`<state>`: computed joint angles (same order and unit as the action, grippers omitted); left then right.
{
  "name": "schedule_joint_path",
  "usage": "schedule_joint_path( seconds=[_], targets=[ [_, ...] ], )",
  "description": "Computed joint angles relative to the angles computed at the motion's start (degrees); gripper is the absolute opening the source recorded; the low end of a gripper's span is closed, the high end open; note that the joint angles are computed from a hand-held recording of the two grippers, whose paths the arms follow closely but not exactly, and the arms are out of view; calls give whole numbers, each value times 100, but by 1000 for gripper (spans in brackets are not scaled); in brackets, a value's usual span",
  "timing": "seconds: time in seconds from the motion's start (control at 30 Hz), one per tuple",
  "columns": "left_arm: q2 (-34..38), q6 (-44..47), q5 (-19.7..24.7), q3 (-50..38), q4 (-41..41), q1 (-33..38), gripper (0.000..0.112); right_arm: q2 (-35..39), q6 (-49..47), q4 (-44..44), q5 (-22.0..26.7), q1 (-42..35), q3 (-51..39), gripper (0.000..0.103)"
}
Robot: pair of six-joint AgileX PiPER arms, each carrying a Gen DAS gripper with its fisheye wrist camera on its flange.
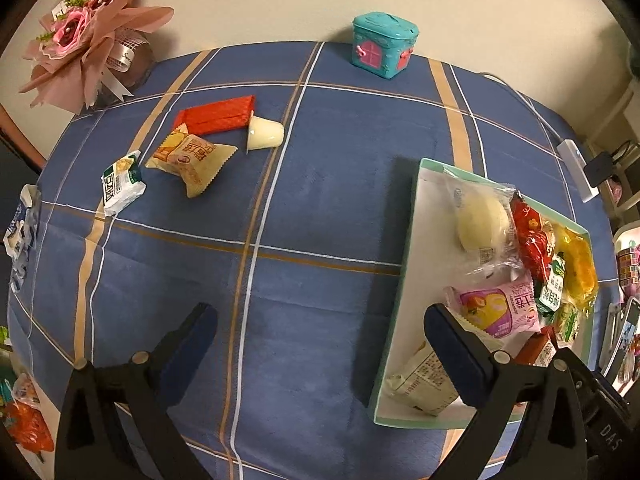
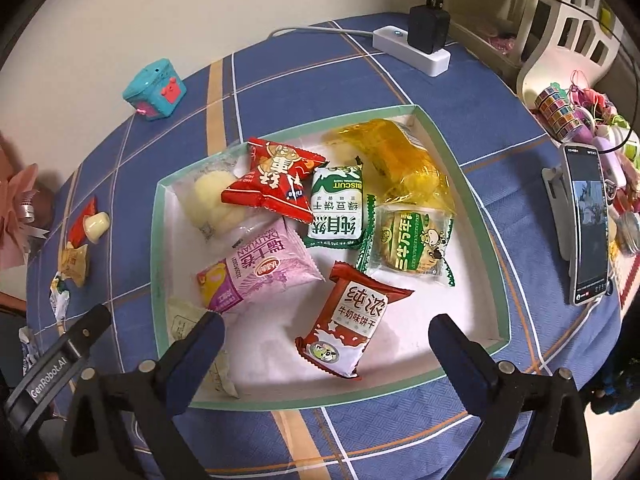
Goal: Organize snacks
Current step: 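Move both open tools back over the remaining snacks on the cloth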
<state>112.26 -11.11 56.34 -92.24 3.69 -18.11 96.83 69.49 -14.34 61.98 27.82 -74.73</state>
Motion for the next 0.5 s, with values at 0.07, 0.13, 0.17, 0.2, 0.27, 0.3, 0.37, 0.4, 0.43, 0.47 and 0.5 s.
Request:
schedule_joint_path(
  seconds=[0.07,0.13,0.17,0.2,0.27,0.3,0.37,0.4,0.43,0.47,0.5],
  targets=[
    [7,67,-5,-14,-9,30,103,63,12,-18,48,44,-77,103],
    [20,119,-17,-39,25,70,103,171,-8,-44,133,97,-206,103],
    [27,124,-22,-52,70,98,103,235,-38,-54,176,135,-287,103],
    [40,122,-20,-68,130,134,103,289,-50,-55,201,172,-360,103],
    [78,119,4,-120,233,213,103,390,-129,-22,191,232,-497,103],
    [98,124,17,-146,290,268,103,439,-134,-14,198,262,-565,103],
    [147,154,48,-215,377,393,103,524,-148,-20,249,304,-682,103],
    [170,160,63,-246,407,443,103,590,-155,-30,295,337,-770,103],
    [189,170,73,-271,433,504,103,654,-163,-33,337,366,-856,103],
    [210,180,81,-298,451,571,103,709,-176,-31,367,393,-931,103],
    [248,201,103,-348,463,672,103,777,-193,-29,403,429,-1027,103]
  ],
)
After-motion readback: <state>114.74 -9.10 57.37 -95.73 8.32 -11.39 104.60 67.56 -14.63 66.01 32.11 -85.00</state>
